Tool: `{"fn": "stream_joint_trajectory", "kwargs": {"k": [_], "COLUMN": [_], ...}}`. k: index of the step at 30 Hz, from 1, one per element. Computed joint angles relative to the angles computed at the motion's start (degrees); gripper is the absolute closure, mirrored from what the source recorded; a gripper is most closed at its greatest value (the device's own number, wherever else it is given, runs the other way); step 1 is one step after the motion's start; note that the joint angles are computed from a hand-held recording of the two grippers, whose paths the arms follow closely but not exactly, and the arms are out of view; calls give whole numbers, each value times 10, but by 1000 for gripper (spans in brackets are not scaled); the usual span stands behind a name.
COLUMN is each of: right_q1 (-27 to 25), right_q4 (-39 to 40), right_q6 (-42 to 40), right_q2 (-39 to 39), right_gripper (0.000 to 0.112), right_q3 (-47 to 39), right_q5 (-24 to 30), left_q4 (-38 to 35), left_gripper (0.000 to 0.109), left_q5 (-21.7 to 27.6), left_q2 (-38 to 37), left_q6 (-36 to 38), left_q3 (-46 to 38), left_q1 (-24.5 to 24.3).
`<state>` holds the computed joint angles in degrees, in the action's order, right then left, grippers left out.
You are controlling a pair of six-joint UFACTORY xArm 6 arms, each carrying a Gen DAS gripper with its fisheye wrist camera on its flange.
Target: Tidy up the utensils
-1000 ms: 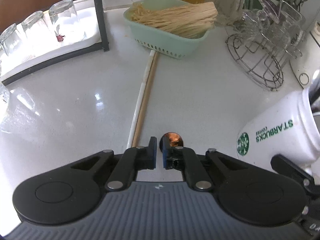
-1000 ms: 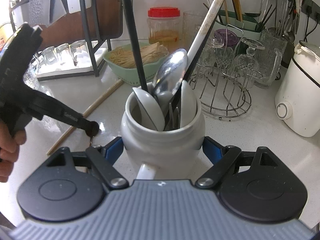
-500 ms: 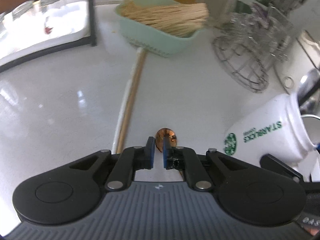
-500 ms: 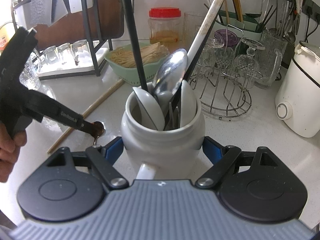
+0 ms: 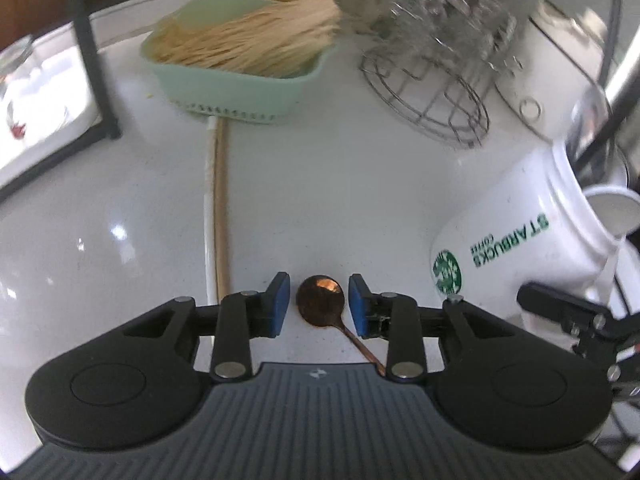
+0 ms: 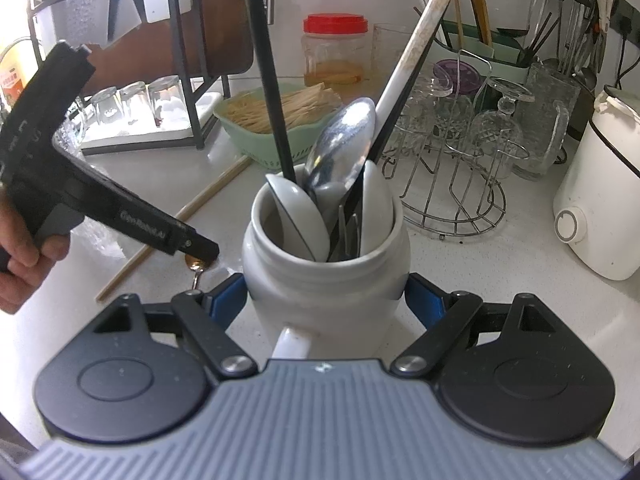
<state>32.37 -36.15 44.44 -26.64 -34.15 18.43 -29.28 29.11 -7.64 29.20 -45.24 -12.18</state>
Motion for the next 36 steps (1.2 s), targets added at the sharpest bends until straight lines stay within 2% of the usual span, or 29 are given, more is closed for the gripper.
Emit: {"fn": "stream_joint_trajectory", "kwargs": {"k": [5,6,9,10,19,36], "right_q1": [-3,-4,-7,-8,-13,-15], "right_q4": [-14,-15,-25,-26,-47,-56], "right_q6": [14,16,27,30,52,59], "right_q2": [7,9,14,16,28,29], "right_gripper": [24,24,24,24,24,24], "right_q3": [-4,-5,-8,-10,-19,-18], "right_q5": [-4,-5,-8,-8,-13,-19], "left_q4": [36,51,91,87,87,182], "left_gripper": [73,76,97,98,103,107], "left_q5": [63,66,83,96,147,153], "left_q2": [12,14,21,23,13,-117], "left_q6": [-24,-42,-82,-83,-108,-174], "left_q3": [-32,-36,-50,-55,-63,-51], "left_q1": [0,-2,-4,-2,8,-37]}}
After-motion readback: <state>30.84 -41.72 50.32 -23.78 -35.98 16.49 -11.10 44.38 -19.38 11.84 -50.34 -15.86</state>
